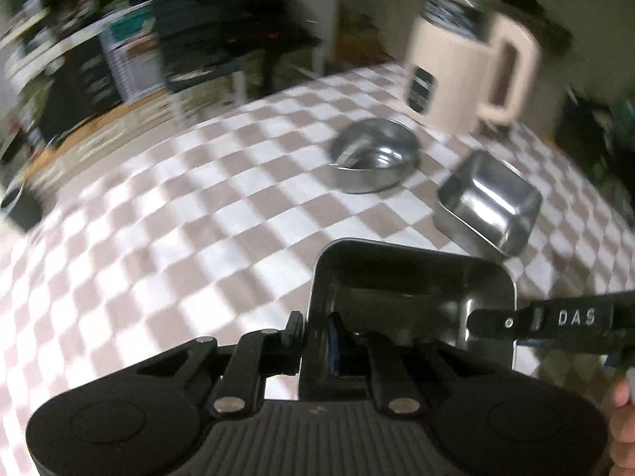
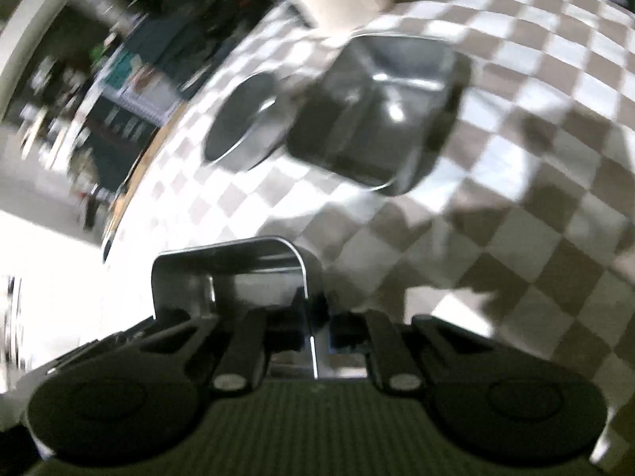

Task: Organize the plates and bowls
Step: 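Close both tools on opposite rims of the steel loaf pan, then lift the loaf pan with both tools and carry it toward the plate stack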

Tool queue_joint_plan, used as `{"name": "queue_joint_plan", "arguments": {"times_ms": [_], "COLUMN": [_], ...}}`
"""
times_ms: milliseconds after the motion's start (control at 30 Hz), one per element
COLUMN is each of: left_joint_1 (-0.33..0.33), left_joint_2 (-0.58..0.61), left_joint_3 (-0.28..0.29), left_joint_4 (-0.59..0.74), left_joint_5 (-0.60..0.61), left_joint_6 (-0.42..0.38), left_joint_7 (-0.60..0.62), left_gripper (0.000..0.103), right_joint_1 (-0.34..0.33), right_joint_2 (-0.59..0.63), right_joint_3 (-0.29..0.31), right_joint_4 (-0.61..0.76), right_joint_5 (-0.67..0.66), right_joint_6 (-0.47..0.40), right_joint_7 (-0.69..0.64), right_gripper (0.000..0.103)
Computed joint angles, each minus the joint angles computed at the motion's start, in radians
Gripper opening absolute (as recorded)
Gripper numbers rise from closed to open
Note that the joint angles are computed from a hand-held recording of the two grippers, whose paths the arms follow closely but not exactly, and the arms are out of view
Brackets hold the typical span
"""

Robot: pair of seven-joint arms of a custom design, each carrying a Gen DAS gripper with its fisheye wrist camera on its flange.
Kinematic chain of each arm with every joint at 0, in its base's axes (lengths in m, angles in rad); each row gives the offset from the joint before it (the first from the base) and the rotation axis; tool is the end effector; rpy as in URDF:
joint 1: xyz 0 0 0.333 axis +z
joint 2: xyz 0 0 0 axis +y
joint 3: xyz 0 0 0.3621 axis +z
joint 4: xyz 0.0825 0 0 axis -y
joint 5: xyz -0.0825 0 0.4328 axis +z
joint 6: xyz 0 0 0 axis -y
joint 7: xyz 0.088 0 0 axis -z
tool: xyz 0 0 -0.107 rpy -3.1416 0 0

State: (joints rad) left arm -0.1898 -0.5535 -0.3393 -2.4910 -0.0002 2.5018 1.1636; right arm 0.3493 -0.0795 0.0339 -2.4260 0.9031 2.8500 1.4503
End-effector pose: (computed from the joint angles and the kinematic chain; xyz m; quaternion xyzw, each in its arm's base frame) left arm 0.3819 -0.2426 0.5479 -0.6363 0.7196 -0.2214 0.1683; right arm 0.5116 0.1610 0.3906 -0.5607 0.7647 0.0414 0.3148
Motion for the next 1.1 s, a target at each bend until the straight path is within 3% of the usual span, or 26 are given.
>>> {"name": "queue_joint_plan", "arguments": {"times_ms": [167,367,667,1100], "left_joint_1": [-0.032,-0.059,-0.104,-0.106], "left_joint_2": [-0.176,-0.301,-0.339,-0.249], "left_joint_3": [0.008,-0.033,-0.074,-0.064], "left_joint_4": [-0.097,-0.157,-0.194,-0.182], "left_joint_5": [-0.086,-0.133,-0.141,-0.079], "left_joint_6": [-0.034,-0.100,-0.156,-0.147], "left_joint_7": [-0.096,-0.204,-0.311,-0.294], "left_gripper": [0.014,0.014,0.014,0.014], "right_joint_1": [0.025,0.041,0.051,0.047], "right_joint_2": [-0.037,-0.078,-0.098,-0.051], "right_joint_3": [-0.013,-0.019,-0.036,-0.014], "right_joint_4": [-0.005,-0.027,-0.051,-0.048], "right_joint_5": [0.090,0.030,-0.173,-0.376], "right_joint_6": [-0.027,-0.032,-0.095,-0.069], "right_joint_7": [-0.233,-0.354,-0.398,-0.240], "right_gripper": [0.011,0.011,0.011,0.008]}}
